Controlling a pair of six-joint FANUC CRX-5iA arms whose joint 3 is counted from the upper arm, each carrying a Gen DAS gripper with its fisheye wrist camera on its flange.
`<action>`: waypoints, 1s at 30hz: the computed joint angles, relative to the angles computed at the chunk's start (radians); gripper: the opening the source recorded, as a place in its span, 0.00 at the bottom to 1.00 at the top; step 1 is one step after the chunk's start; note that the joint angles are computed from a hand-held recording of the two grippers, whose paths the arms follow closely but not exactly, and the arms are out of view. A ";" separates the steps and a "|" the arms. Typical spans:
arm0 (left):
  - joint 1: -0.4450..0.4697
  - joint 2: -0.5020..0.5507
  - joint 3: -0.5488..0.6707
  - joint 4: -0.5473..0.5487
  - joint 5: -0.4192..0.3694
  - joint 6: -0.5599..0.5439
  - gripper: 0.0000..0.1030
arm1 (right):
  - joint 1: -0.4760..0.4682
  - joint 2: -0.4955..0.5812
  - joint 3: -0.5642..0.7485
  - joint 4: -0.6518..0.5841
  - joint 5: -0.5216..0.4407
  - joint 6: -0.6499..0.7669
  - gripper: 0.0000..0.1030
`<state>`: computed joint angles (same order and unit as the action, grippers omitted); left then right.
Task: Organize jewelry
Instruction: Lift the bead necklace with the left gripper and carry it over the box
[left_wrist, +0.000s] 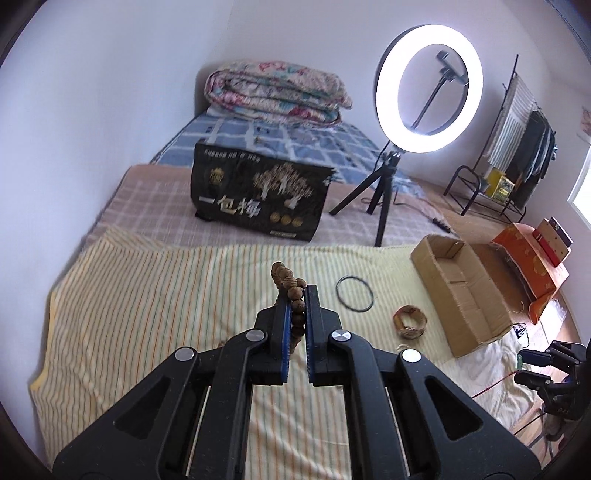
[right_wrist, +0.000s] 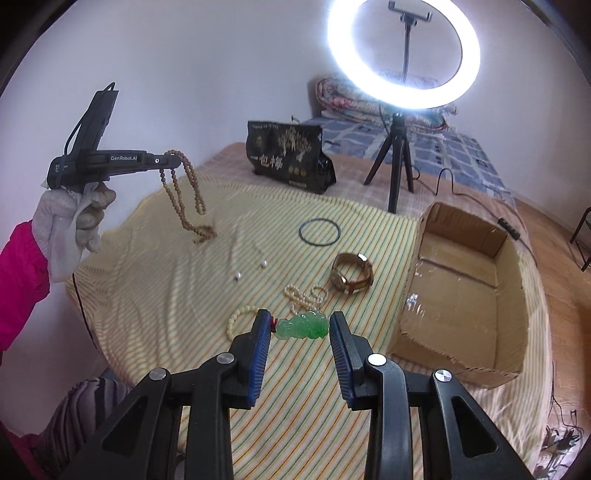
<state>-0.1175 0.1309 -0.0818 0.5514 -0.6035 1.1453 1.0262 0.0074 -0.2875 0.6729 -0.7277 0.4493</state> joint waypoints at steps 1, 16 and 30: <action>-0.003 -0.004 0.005 0.014 -0.002 -0.010 0.04 | 0.002 -0.005 0.002 0.009 -0.008 -0.004 0.32; -0.133 0.055 0.241 0.047 -0.048 -0.060 0.04 | -0.030 -0.100 0.024 0.040 -0.122 -0.030 0.32; -0.302 0.346 0.674 0.022 -0.138 -0.011 0.04 | -0.145 -0.123 0.046 -0.052 -0.185 0.058 0.32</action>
